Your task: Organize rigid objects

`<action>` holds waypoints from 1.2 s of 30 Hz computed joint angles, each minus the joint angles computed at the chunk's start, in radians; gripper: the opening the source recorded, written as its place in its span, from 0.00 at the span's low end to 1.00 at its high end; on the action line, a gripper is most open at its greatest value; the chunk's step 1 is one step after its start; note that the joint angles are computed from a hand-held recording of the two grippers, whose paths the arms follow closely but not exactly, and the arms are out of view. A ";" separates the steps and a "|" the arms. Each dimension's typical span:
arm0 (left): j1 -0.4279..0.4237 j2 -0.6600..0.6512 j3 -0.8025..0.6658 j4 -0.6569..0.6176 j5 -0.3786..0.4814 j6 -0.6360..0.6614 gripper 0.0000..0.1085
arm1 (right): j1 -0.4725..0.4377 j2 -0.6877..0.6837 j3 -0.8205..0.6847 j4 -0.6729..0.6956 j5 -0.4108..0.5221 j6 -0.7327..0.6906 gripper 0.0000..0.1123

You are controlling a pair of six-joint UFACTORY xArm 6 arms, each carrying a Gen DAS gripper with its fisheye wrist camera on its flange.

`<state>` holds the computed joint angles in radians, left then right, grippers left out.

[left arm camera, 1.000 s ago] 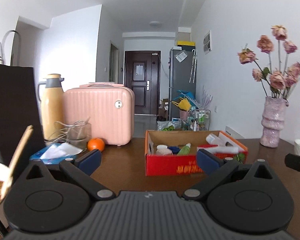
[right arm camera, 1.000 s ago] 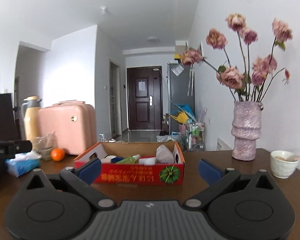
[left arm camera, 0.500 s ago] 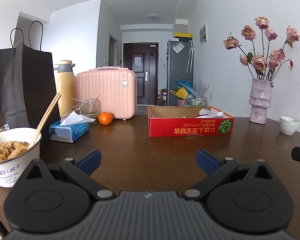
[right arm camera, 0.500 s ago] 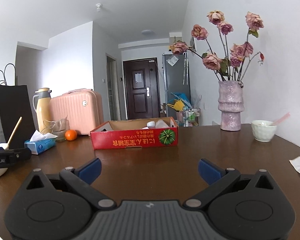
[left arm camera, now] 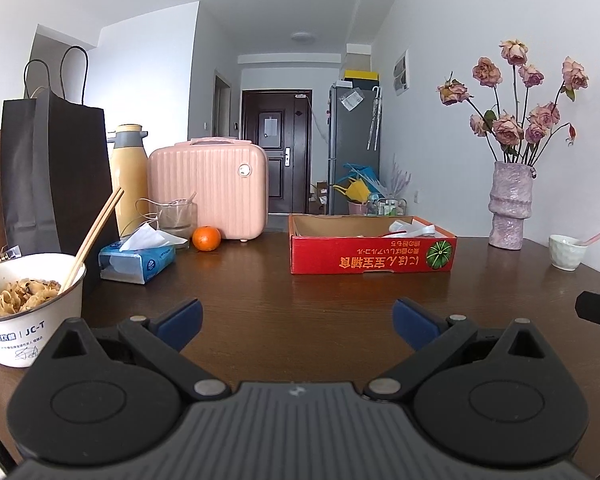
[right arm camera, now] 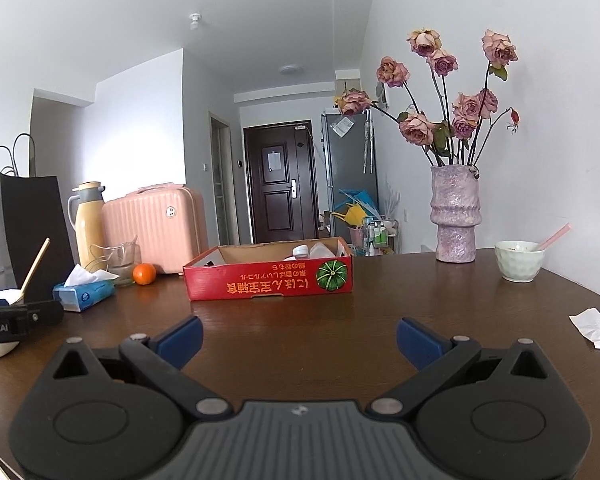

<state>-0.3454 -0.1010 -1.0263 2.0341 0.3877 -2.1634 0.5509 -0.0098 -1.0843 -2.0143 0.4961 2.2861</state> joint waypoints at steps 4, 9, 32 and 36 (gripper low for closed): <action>0.000 -0.006 0.004 0.008 -0.003 -0.008 0.95 | 0.004 -0.002 0.001 0.006 0.002 -0.008 0.92; 0.002 -0.007 0.006 0.013 -0.007 -0.014 0.95 | 0.006 -0.003 0.002 0.007 0.003 -0.005 0.92; 0.005 0.000 0.004 0.015 -0.007 -0.017 0.95 | 0.012 0.011 -0.009 0.016 -0.004 -0.020 0.92; 0.005 0.003 0.000 0.026 -0.012 -0.022 0.95 | 0.010 0.011 -0.010 0.014 -0.007 -0.020 0.92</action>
<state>-0.3408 -0.0980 -1.0261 2.0603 0.3752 -2.1857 0.5606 0.0016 -1.0945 -1.9999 0.4886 2.2665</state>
